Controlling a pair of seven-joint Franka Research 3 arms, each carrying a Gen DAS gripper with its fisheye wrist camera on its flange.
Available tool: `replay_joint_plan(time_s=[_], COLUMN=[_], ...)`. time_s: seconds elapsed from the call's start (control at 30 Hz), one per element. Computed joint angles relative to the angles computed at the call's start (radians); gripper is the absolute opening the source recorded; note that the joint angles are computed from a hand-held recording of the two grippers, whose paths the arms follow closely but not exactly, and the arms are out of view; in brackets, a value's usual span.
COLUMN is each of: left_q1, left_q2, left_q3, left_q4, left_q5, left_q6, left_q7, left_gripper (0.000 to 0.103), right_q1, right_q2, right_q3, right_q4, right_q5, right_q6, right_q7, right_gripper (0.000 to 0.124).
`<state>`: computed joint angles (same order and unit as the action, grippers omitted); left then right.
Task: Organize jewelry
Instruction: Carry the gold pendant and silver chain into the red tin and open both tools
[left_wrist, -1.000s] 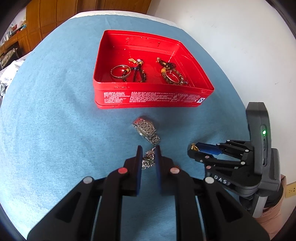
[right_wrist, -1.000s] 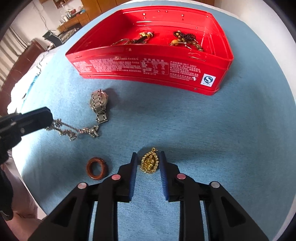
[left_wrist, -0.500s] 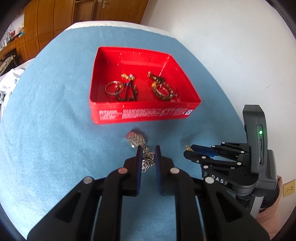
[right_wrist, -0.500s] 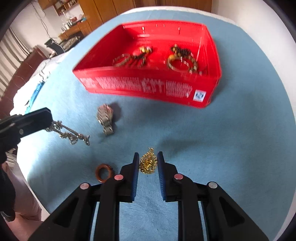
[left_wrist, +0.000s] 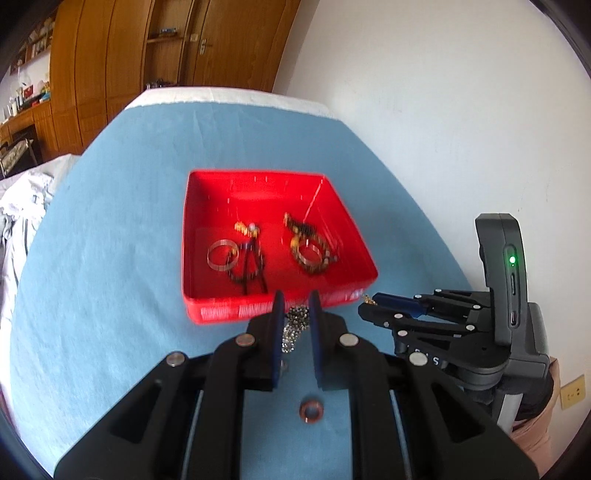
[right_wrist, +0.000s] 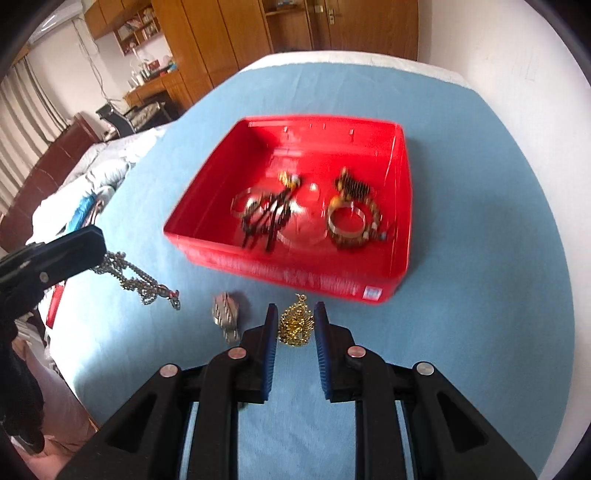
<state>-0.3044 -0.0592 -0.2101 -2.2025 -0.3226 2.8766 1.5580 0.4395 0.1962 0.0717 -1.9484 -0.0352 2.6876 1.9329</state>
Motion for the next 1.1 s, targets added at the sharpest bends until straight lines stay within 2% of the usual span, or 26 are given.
replay_joint_plan(time_s=[0.13, 0.33, 0.5, 0.73, 1.1], left_q1=[0.022, 0.068, 0.102, 0.107, 0.104], left_q2=[0.063, 0.188, 0.303, 0.438, 0.585], left_q3=[-0.007, -0.028, -0.047, -0.044, -0.039], left_q4=[0.083, 0.217, 0.341, 0.496, 0.666], left_q5=[0.082, 0.152, 0.209, 0.312, 0.372], left_q6=[-0.006, -0.030, -0.079, -0.154, -0.263], left_q7=[-0.063, -0.120, -0.168, -0.249, -0.294], left_gripper=[0.011, 0.011, 0.011, 0.011, 0.011], right_q1=[0.000, -0.015, -0.018, -0.020, -0.025], right_q2=[0.051, 0.157, 0.264, 0.421, 0.579], right_q3=[-0.017, -0.028, -0.041, -0.058, -0.070], right_q4=[0.088, 0.228, 0.370, 0.583, 0.794], right_q5=[-0.025, 0.020, 0.045, 0.067, 0.093], right_q6=[-0.029, -0.057, -0.120, -0.222, -0.321], right_q7=[0.010, -0.026, -0.046, -0.059, -0.068], right_gripper=[0.019, 0.019, 0.019, 0.019, 0.020])
